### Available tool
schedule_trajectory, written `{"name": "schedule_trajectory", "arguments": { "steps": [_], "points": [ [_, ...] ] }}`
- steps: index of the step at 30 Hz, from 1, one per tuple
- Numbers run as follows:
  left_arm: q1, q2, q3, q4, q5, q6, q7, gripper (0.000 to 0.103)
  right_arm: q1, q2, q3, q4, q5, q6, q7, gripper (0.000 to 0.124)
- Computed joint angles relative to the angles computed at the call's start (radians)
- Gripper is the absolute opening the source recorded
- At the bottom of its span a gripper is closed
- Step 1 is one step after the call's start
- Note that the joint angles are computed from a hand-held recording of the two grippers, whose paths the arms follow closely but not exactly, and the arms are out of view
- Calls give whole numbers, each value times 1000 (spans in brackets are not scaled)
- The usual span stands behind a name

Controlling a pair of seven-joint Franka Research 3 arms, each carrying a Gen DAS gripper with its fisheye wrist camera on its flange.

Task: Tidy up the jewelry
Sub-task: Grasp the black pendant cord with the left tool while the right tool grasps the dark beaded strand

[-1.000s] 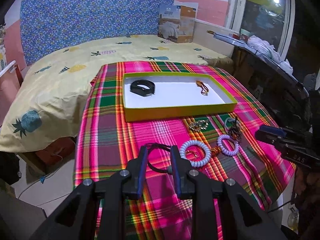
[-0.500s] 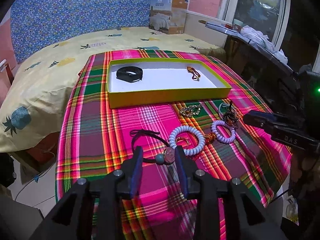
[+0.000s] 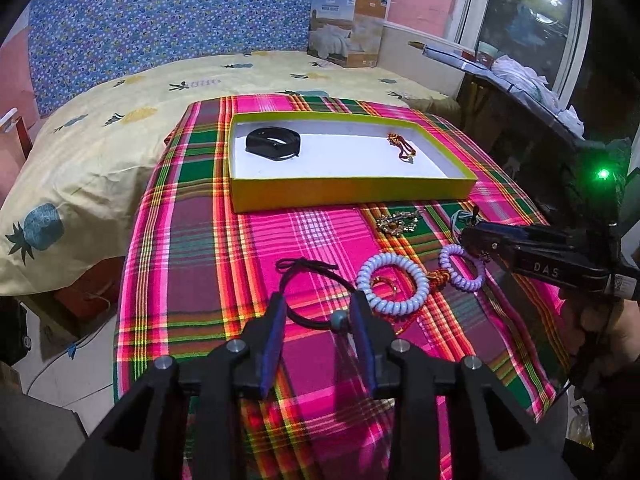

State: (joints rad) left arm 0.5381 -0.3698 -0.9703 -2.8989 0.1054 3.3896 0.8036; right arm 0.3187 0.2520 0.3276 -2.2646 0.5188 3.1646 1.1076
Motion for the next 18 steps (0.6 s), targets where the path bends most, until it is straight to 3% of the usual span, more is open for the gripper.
{"name": "schedule_trajectory", "arguments": {
  "steps": [6, 13, 18],
  "points": [
    [16, 21, -11, 7, -9, 5, 14, 34, -16, -4, 22, -10, 9, 17, -22, 22],
    [26, 46, -5, 8, -40, 1, 22, 34, -158, -8, 183, -21, 89, 52, -112, 17],
    [140, 60, -100, 37, -34, -17, 21, 34, -293, -9, 337, -27, 154, 75, -189, 16]
  ]
}}
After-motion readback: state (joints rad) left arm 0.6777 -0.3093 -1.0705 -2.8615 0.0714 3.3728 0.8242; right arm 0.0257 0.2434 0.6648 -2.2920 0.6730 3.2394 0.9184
